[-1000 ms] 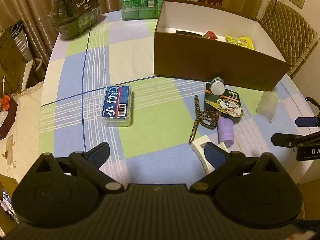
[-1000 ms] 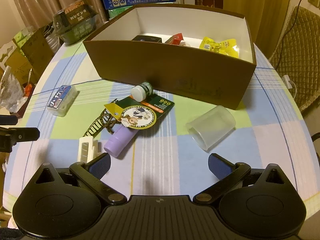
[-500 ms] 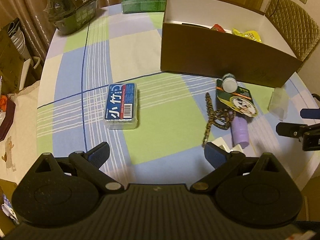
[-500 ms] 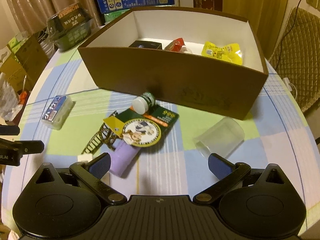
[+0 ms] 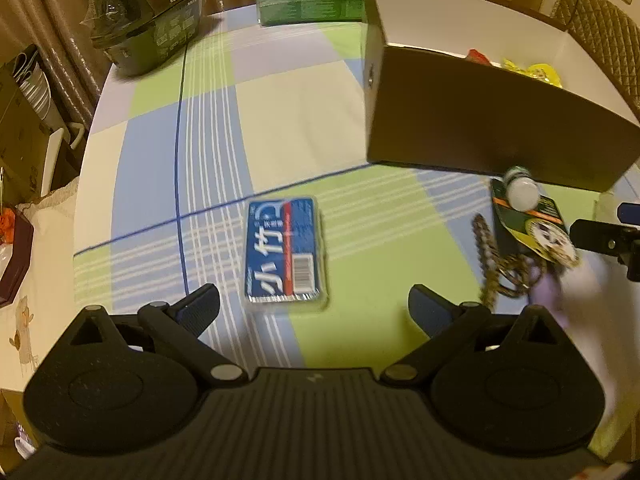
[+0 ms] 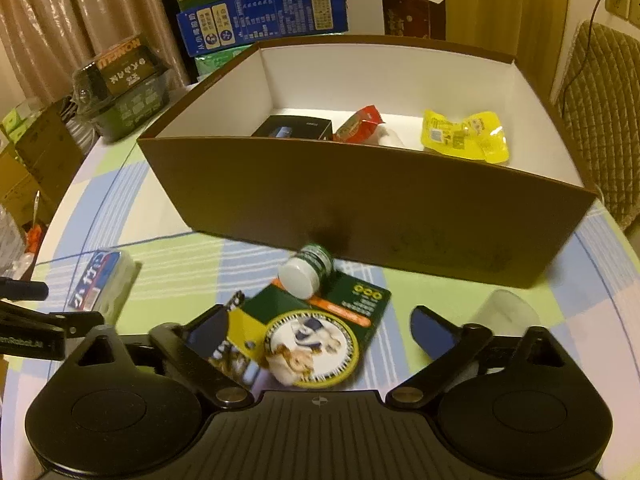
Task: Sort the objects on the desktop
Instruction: 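Grasp the blue floss pick box with the left tool while the right tool grasps the green salve tin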
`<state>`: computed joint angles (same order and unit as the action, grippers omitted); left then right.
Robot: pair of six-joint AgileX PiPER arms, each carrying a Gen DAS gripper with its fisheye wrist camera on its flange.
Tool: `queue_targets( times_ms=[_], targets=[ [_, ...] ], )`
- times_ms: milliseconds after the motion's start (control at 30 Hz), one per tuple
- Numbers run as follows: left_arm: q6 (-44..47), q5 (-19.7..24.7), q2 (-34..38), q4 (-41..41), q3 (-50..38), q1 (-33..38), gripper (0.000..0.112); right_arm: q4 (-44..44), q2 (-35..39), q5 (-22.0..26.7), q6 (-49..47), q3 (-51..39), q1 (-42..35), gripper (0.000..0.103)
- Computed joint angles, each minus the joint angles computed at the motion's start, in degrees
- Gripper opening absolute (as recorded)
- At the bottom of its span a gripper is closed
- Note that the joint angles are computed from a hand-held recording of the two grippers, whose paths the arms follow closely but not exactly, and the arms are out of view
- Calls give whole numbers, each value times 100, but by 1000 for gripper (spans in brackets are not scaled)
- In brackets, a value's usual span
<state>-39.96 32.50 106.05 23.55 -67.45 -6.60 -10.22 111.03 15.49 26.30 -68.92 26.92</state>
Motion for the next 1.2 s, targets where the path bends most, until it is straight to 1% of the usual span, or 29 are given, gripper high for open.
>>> queue_targets(
  times_ms=[167,367,433,500,567,600,633,700,833,1000,1033,1067,1133,1167,1200],
  targets=[
    [354,-154,393,-150,-257,209,98,-256,264,124,329,-300,12,89],
    [822,-130,804,-446,-592,426,90,-530,517,299,682,-606,-2,88],
    [970,-140,906,-554,-684,495,84,-754,614,340,898,-714,21,88],
    [1253,-125,1026,-787,-823,575,72,-850,727,390,994,-847,37,86],
    [1502,-145,1117,-1038,-927,664,64,-828,843,433,978,-989,47,81],
    [1495,-190,1130,-1026,-936,684,57,-859,897,448,1006,-1050,59,80],
    [1499,-247,1136,-974,-940,703,54,-904,943,467,1048,-1101,75,77],
    [1592,-270,1175,-1044,-985,767,54,-929,1047,507,1065,-1220,101,72],
    [1233,-330,1158,-744,-900,856,54,-1033,1263,612,1215,-1456,145,64],
    [1067,-372,1053,-634,-716,1007,54,-1292,1484,627,1451,-1624,186,55],
    [1076,-371,1033,-640,-694,1030,54,-1224,1529,640,1345,-1655,184,48],
    [1070,-371,1015,-642,-672,1043,54,-1188,1546,616,1276,-1645,182,38],
    [1001,-378,979,-596,-618,1041,54,-1316,1521,571,1295,-1590,203,35],
    [966,-373,965,-567,-602,1032,54,-1274,1497,585,1203,-1567,199,32],
    [928,-366,946,-540,-582,1020,53,-1095,1441,542,1023,-1501,163,30]
  ],
)
